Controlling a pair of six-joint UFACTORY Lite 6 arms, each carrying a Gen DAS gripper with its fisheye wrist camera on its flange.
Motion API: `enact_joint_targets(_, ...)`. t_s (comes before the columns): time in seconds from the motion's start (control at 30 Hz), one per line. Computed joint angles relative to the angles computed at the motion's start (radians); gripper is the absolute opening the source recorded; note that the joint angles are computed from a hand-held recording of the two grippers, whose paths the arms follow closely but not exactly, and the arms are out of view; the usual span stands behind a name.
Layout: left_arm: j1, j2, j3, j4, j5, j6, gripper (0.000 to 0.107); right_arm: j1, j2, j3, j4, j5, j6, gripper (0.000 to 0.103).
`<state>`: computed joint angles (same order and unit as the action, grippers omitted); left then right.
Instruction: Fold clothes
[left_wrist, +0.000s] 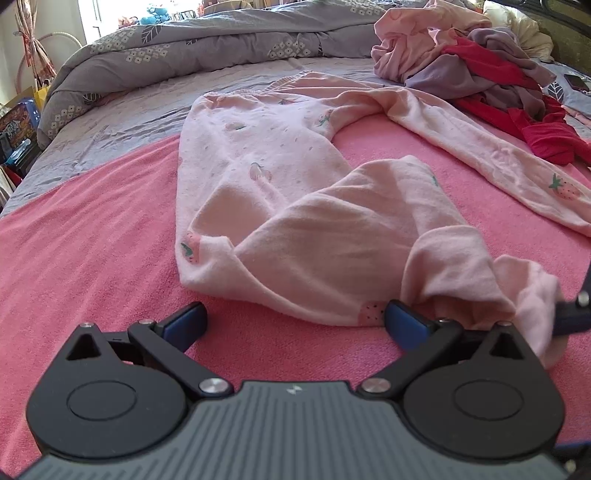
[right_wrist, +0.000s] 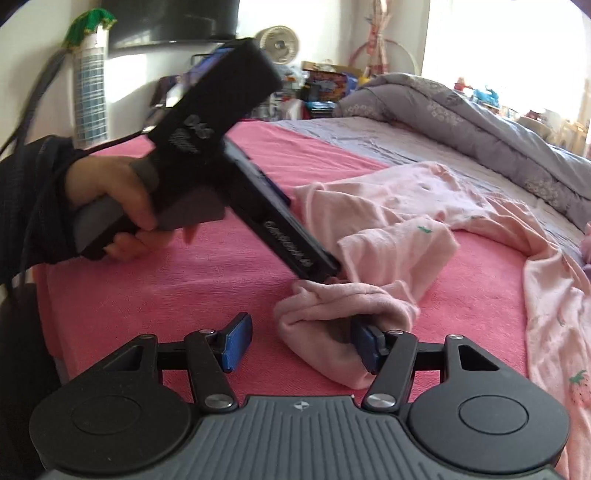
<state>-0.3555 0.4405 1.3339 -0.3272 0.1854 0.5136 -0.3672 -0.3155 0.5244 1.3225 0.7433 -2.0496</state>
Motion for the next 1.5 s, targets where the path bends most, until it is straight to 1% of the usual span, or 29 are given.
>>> enact_joint_targets(0.07, -0.001, -0.002, -0.008, -0.009, -0.01, 0.013, 0.103, -0.085, 0.032, 0.044, -0.117, 0.179, 0.013, 0.057)
enact_joint_targets(0.1, -0.001, -0.002, -0.009, -0.018, -0.013, 0.022, 0.103, -0.118, 0.041, 0.059, -0.16, 0.25, 0.002, 0.057)
enact_joint_targets(0.13, -0.001, -0.001, -0.01, -0.029, -0.014, 0.033, 0.103, -0.138, 0.025, 0.057, -0.195, 0.288, -0.013, 0.058)
enact_joint_targets(0.23, 0.004, 0.001, -0.009, -0.079, -0.014, 0.081, 0.103, -0.17, 0.002, 0.043, -0.239, 0.324, -0.033, 0.06)
enact_joint_targets(0.3, 0.005, 0.0, -0.013, -0.104, -0.016, 0.107, 0.103, -0.194, 0.017, 0.047, -0.234, 0.34, -0.031, 0.06)
enact_joint_targets(0.37, 0.005, -0.001, -0.015, -0.101, -0.018, 0.105, 0.103, -0.209, 0.037, 0.05, -0.204, 0.327, -0.025, 0.059)
enact_joint_targets(0.47, 0.004, -0.001, -0.016, -0.095, -0.019, 0.098, 0.103, -0.146, 0.047, 0.026, -0.066, 0.188, -0.021, 0.059)
enact_joint_targets(0.5, 0.004, -0.001, -0.015, -0.098, -0.018, 0.1, 0.103, -0.128, 0.069, 0.024, -0.021, 0.167, -0.023, 0.06)
enact_joint_targets(0.53, 0.006, 0.001, -0.014, -0.116, -0.015, 0.119, 0.103, -0.121, 0.11, 0.039, -0.012, 0.189, -0.012, 0.06)
enact_joint_targets(0.57, 0.01, 0.002, -0.012, -0.148, -0.013, 0.153, 0.103, -0.125, 0.149, 0.055, -0.026, 0.237, -0.007, 0.062)
enact_joint_targets(0.6, 0.013, 0.004, -0.011, -0.18, -0.009, 0.186, 0.103, -0.131, 0.147, 0.047, -0.035, 0.264, -0.028, 0.064)
enact_joint_targets(0.67, 0.019, 0.007, -0.01, -0.239, -0.006, 0.249, 0.103, -0.155, 0.103, 0.021, -0.085, 0.309, -0.085, 0.064)
enact_joint_targets(0.83, 0.02, 0.005, -0.023, -0.334, -0.02, 0.344, 0.103, -0.305, 0.057, 0.04, -0.302, 0.569, -0.113, 0.061)
enact_joint_targets(0.9, 0.02, 0.003, -0.027, -0.346, -0.024, 0.356, 0.103, -0.351, -0.009, 0.017, -0.344, 0.612, -0.142, 0.061)
enact_joint_targets(0.93, 0.02, 0.002, -0.027, -0.343, -0.023, 0.353, 0.103, -0.362, -0.033, 0.013, -0.351, 0.613, -0.144, 0.061)
enact_joint_targets(1.0, 0.023, -0.007, -0.021, -0.287, -0.002, 0.298, 0.103, -0.374, -0.045, 0.023, -0.354, 0.604, -0.135, 0.06)
enact_joint_targets(1.03, 0.028, -0.021, -0.023, -0.249, 0.015, 0.257, 0.103, -0.388, -0.047, 0.027, -0.355, 0.599, -0.133, 0.057)
enact_joint_targets(1.07, 0.034, -0.047, -0.038, -0.248, 0.026, 0.25, 0.102, -0.402, -0.06, 0.026, -0.353, 0.583, -0.133, 0.055)
enact_joint_targets(1.13, 0.049, -0.104, -0.069, -0.264, 0.045, 0.258, 0.101, -0.433, -0.149, -0.026, -0.285, 0.474, -0.2, 0.048)
enact_joint_targets(1.17, 0.057, -0.14, -0.093, -0.322, 0.042, 0.315, 0.101, -0.434, -0.19, -0.038, -0.241, 0.407, -0.225, 0.044)
enact_joint_targets(1.23, 0.07, -0.208, -0.126, -0.407, 0.038, 0.396, 0.101, -0.408, -0.193, -0.007, -0.164, 0.262, -0.191, 0.026)
enact_joint_targets(1.27, 0.071, -0.234, -0.136, -0.436, 0.027, 0.416, 0.101, -0.398, -0.166, 0.019, -0.117, 0.205, -0.187, 0.025)
enact_joint_targets(1.3, 0.068, -0.256, -0.145, -0.465, 0.013, 0.44, 0.101, -0.391, -0.146, 0.025, -0.036, 0.159, -0.226, 0.022)
enact_joint_targets(1.33, 0.062, -0.277, -0.151, -0.496, -0.007, 0.47, 0.101, -0.377, -0.155, 0.01, 0.069, 0.098, -0.306, 0.021)
enact_joint_targets(1.4, 0.047, -0.291, -0.15, -0.538, -0.029, 0.501, 0.102, -0.317, -0.267, -0.074, 0.278, -0.049, -0.515, 0.021)
enact_joint_targets(1.43, 0.039, -0.293, -0.147, -0.553, -0.033, 0.507, 0.102, -0.292, -0.308, -0.119, 0.351, -0.074, -0.62, 0.022)
enact_joint_targets(1.47, 0.032, -0.292, -0.142, -0.58, -0.033, 0.527, 0.102, -0.29, -0.317, -0.148, 0.393, -0.057, -0.714, 0.022)
enact_joint_targets(1.5, 0.024, -0.281, -0.134, -0.617, -0.026, 0.557, 0.102, -0.293, -0.288, -0.163, 0.392, -0.021, -0.766, 0.024)
